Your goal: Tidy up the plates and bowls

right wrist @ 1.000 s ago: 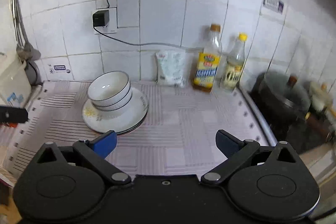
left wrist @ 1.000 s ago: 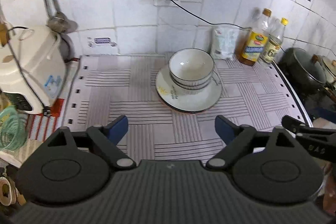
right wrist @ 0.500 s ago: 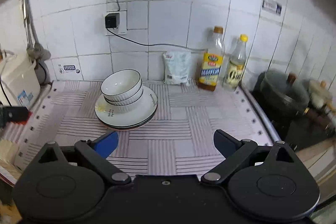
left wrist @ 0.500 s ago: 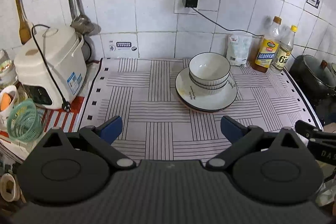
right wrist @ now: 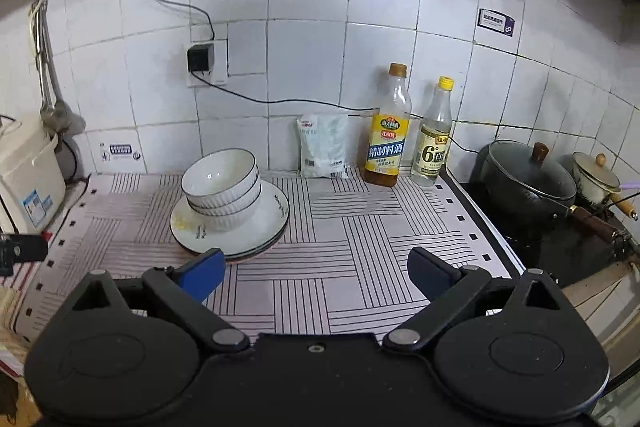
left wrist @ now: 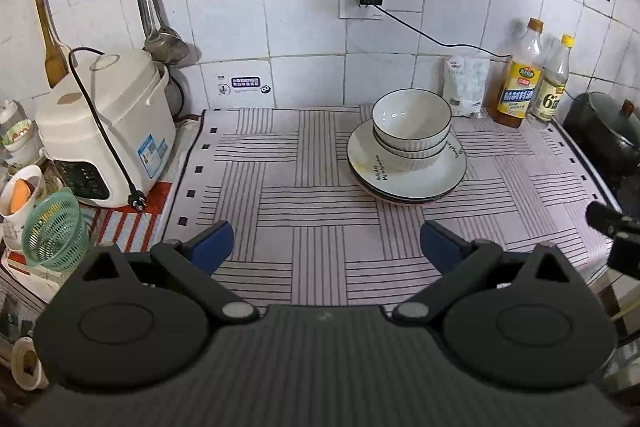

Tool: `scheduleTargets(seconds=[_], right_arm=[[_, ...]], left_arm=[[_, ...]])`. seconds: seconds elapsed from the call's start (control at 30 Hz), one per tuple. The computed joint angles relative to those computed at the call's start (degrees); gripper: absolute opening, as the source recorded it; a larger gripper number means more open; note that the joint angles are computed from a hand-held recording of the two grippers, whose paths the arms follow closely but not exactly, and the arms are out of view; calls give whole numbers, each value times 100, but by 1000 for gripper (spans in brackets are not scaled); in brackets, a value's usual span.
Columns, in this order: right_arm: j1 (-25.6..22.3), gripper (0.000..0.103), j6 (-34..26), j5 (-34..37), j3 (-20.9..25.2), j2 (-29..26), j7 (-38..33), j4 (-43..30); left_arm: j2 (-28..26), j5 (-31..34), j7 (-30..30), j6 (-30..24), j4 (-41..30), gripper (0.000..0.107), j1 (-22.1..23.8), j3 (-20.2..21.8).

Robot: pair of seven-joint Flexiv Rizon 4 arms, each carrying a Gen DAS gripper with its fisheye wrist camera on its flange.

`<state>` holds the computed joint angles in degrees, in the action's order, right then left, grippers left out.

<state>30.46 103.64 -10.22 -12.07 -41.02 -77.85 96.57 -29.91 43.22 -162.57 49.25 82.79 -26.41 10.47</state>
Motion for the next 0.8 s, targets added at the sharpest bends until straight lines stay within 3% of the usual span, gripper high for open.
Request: scheduleTargets(seconds=[0.17, 0.27, 0.67, 0.8], right_arm=[[45, 99, 90, 98, -30, 14, -6, 45], [-81, 100, -7, 48, 108, 47, 9, 24], [177, 100, -43, 136, -227, 20, 57, 108], [88, 100, -102, 70, -148, 16, 72, 75]], left_arm=[[-45, 122, -108, -379, -145, 101, -132, 33], [-42, 72, -15, -290, -119, 101, -56, -44], [-132, 143, 128, -84, -179, 101, -117, -33], [-136, 44, 131, -31, -172, 101, -88, -25]])
